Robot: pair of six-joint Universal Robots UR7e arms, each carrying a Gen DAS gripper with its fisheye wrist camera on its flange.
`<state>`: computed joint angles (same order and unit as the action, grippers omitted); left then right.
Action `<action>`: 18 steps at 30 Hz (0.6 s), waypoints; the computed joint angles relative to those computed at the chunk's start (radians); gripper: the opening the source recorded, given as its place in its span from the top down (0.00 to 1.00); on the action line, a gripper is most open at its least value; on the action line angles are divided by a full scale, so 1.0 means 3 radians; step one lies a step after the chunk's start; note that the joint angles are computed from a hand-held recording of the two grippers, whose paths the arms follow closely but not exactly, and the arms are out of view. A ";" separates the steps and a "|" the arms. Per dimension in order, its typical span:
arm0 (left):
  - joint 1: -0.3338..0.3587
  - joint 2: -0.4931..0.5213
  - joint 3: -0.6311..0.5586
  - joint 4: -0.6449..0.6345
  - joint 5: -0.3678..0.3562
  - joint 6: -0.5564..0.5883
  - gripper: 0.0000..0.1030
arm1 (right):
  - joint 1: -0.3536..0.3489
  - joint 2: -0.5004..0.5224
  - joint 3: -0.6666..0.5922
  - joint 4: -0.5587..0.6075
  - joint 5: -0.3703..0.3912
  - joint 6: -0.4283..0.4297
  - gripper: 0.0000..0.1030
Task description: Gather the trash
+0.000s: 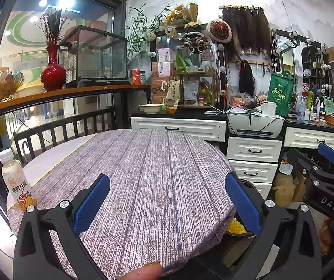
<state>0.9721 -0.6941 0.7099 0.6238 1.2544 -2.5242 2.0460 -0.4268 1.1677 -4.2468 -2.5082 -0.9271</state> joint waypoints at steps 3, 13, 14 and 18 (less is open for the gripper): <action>0.0017 -0.0002 0.0001 -0.0018 0.0024 -0.0021 0.05 | -0.0001 0.0013 -0.0015 0.0041 -0.0020 -0.0033 0.05; 0.0053 -0.0007 -0.0051 -0.0049 0.0043 -0.0061 0.05 | -0.0017 0.0009 -0.0003 0.0070 -0.0023 -0.0030 0.05; 0.0052 -0.0011 -0.0045 -0.0060 0.0034 -0.0066 0.05 | -0.0019 0.0006 0.0004 0.0085 -0.0023 -0.0023 0.05; 0.0058 0.0026 -0.0128 0.0004 0.0035 -0.0105 0.05 | -0.0026 -0.0004 0.0022 0.0141 -0.0032 0.0031 0.05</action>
<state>0.9896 -0.6863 0.6716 0.6252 1.2648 -2.5558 2.0382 -0.4280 1.1744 -4.2046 -2.5178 -0.9178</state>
